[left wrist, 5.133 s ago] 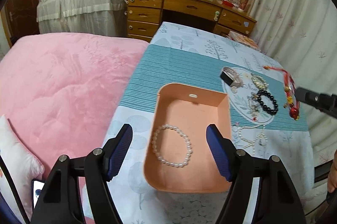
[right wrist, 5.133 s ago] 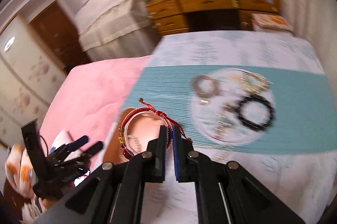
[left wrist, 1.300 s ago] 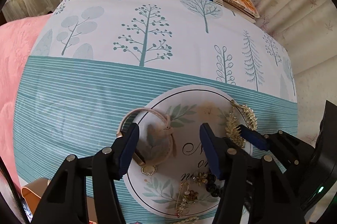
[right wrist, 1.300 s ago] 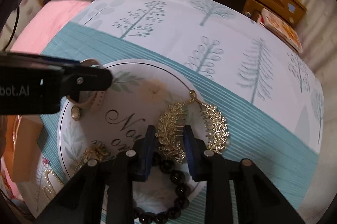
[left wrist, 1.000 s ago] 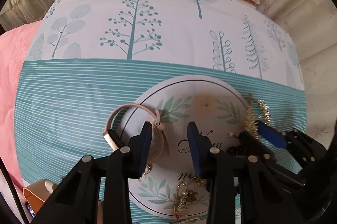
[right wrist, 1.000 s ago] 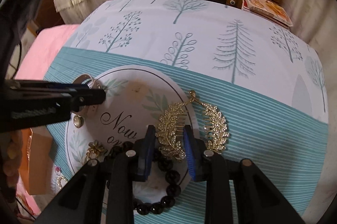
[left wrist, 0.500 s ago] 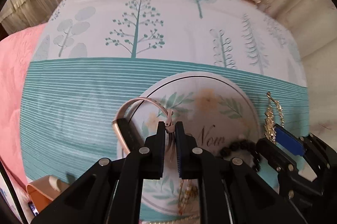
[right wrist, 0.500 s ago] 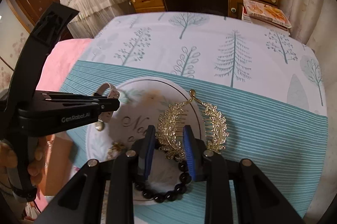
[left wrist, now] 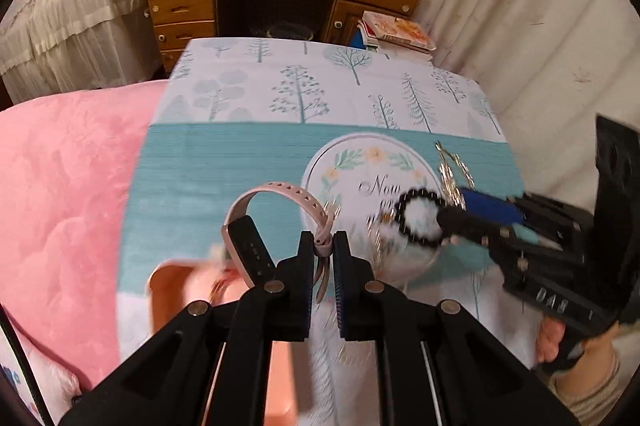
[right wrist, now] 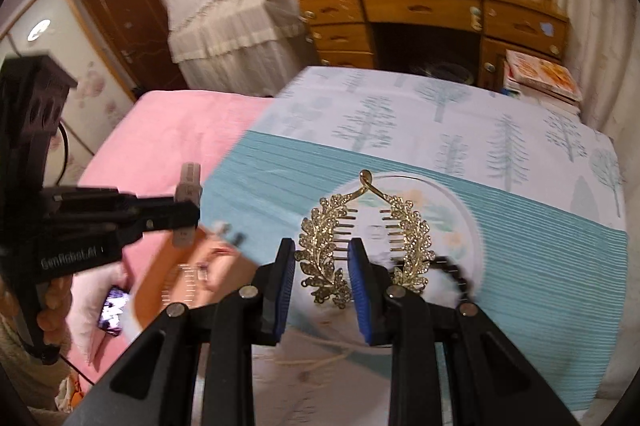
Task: Organize jewelry
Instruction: 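Drop the watch into the box with the left gripper while the right drops the gold comb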
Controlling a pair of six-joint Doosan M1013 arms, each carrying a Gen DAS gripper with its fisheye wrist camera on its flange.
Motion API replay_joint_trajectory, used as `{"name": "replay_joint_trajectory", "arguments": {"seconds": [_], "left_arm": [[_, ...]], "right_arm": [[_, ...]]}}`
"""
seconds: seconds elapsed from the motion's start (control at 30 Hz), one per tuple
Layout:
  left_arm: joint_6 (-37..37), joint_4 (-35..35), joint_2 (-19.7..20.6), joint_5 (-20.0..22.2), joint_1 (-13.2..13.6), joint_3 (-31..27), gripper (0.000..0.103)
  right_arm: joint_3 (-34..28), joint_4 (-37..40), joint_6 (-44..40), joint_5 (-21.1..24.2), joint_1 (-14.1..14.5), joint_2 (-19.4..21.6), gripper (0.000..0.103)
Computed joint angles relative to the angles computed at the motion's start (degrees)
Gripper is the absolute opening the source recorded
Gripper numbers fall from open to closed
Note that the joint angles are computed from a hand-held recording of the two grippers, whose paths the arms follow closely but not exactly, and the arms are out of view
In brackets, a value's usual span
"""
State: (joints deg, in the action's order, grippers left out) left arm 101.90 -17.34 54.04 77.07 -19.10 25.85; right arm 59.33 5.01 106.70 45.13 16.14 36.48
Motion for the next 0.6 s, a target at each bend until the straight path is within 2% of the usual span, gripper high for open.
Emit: {"name": "replay_joint_trajectory", "arguments": {"seconds": [0.13, 0.23, 0.4, 0.6], "left_arm": [[2.8, -2.5, -6.6, -5.5, 2.0, 13.3, 0.007], [3.4, -3.3, -9.4, -8.6, 2.9, 20.6, 0.007], [1.6, -2.9, -11.0, -11.7, 3.8, 27.5, 0.007], [1.2, -6.5, -12.2, -15.5, 4.9, 32.7, 0.007]], "right_arm": [[0.3, 4.8, -3.0, -2.8, 1.6, -0.2, 0.027], [-0.4, 7.9, -5.1, -3.9, 2.6, 0.4, 0.027], [-2.9, 10.8, -5.6, -3.8, 3.9, 2.5, 0.027], [-5.5, 11.7, -4.2, -3.4, 4.8, 5.0, 0.027]]}}
